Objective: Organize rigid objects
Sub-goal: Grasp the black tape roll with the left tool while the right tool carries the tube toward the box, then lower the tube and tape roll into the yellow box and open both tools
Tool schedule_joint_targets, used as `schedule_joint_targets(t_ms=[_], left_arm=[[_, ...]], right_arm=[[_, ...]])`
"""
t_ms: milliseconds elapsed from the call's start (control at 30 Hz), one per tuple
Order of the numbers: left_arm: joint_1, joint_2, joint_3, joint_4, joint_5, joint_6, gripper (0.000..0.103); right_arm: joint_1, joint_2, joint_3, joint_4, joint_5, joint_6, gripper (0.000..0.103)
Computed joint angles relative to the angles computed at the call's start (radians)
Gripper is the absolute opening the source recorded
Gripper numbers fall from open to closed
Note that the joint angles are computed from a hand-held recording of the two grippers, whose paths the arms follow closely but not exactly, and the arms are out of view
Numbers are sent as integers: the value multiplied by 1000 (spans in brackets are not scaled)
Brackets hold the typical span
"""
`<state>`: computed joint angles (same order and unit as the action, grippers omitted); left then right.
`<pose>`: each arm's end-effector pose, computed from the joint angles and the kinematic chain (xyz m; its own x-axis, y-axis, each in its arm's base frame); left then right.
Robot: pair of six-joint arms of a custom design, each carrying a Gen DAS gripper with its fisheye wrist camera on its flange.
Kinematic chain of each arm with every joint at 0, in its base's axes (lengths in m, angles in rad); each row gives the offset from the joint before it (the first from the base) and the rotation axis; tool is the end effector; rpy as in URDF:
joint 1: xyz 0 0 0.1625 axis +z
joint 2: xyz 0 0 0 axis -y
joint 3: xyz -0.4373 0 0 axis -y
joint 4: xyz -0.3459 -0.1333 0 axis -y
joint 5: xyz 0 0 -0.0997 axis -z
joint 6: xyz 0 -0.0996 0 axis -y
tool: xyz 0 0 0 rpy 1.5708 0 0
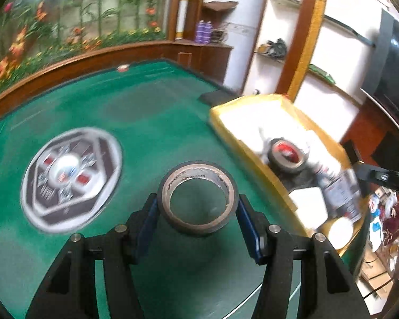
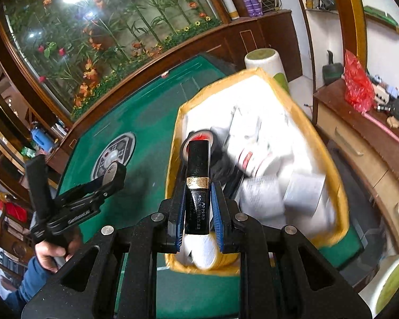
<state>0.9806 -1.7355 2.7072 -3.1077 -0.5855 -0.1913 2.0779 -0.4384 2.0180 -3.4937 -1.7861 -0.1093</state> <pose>0.0478 -0.3173 0.3151 -0.7840 -0.1956 -0.5891 0.3269 0.6768 -0.6596 0.3502 -0.3998 -0.0558 -0.8337 -0.4989 0.2367 -0.5515 0.7733 -0.3126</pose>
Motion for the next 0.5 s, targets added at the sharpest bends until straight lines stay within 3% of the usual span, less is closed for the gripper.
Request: schedule_joint_targets(t_ms=[100,200,267,500], left_arm=[[-1,102,-49,-86,-22,58,59],[51,217,-142,-159,-87,130,59],[84,264,-185,-173,-127,150,59],[207,403,-353,-166,-223,166,59]], right_arm=[[-1,-6,-72,81,-31,-19,18],[-4,9,-178,189,-81,-38,18],[-14,29,-270,280,-115,-42,18],[-46,104,-502,499,-124,-41,18]])
